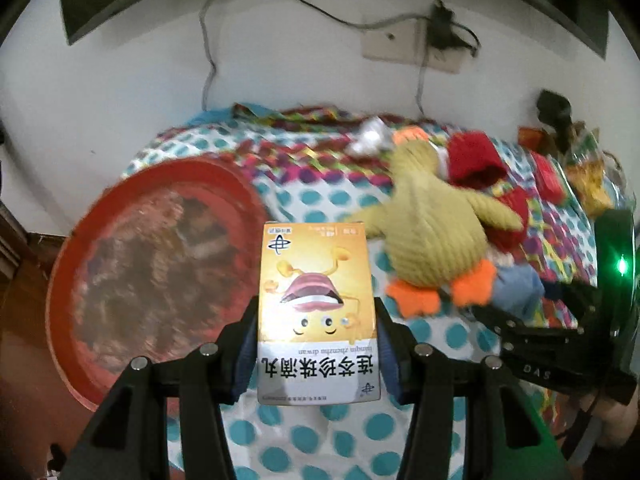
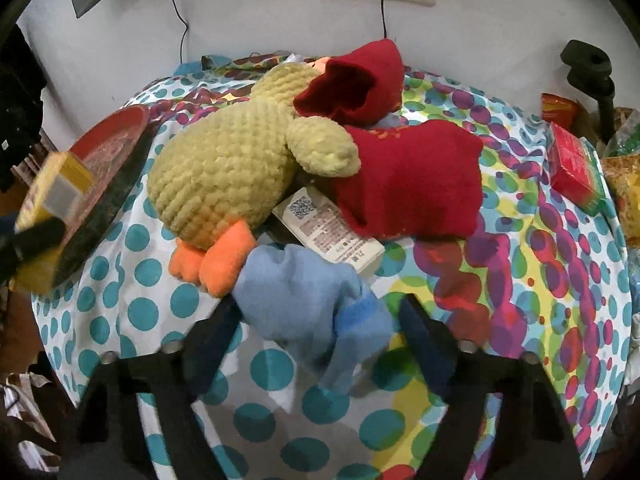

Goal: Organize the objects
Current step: 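Carry the yellow box toward the red tray while the right gripper grasps the blue sock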

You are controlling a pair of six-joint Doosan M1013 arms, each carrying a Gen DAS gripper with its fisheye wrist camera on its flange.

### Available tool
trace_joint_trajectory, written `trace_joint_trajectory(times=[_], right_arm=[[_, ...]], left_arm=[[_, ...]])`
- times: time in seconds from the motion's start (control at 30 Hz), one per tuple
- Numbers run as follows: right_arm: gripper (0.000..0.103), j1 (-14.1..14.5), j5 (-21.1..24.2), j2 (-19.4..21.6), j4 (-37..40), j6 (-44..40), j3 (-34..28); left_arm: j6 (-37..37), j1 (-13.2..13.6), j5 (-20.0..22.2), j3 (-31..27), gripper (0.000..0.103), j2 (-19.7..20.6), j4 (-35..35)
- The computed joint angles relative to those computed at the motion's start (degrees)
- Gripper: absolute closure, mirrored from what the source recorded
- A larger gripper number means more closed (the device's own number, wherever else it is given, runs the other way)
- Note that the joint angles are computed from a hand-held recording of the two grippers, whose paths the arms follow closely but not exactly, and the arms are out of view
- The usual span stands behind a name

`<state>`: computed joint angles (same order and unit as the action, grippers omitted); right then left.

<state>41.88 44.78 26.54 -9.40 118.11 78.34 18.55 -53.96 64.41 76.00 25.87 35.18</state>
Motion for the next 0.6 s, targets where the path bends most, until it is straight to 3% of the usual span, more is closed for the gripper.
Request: trace_joint_trajectory(times=[0.27, 0.47, 0.6], right_arm=[[0.063, -0.6, -3.3, -0.5, 2.6, -3.0, 1.0], [0.066, -1.9, -5.7, -2.5, 0.3, 2.2, 3.6], [0.066, -2.4, -7.5, -4.1, -7.2, 10.8, 5.8]], left_arm=[[-1.5, 2.7, 0.6, 2.7, 0.051, -2.7, 1.8], [-2.5, 5.1, 1.7, 4.7, 0.051, -4.3, 1.1], [-2.6, 7.1, 1.9, 5.9, 0.051, -5.3, -0.1]])
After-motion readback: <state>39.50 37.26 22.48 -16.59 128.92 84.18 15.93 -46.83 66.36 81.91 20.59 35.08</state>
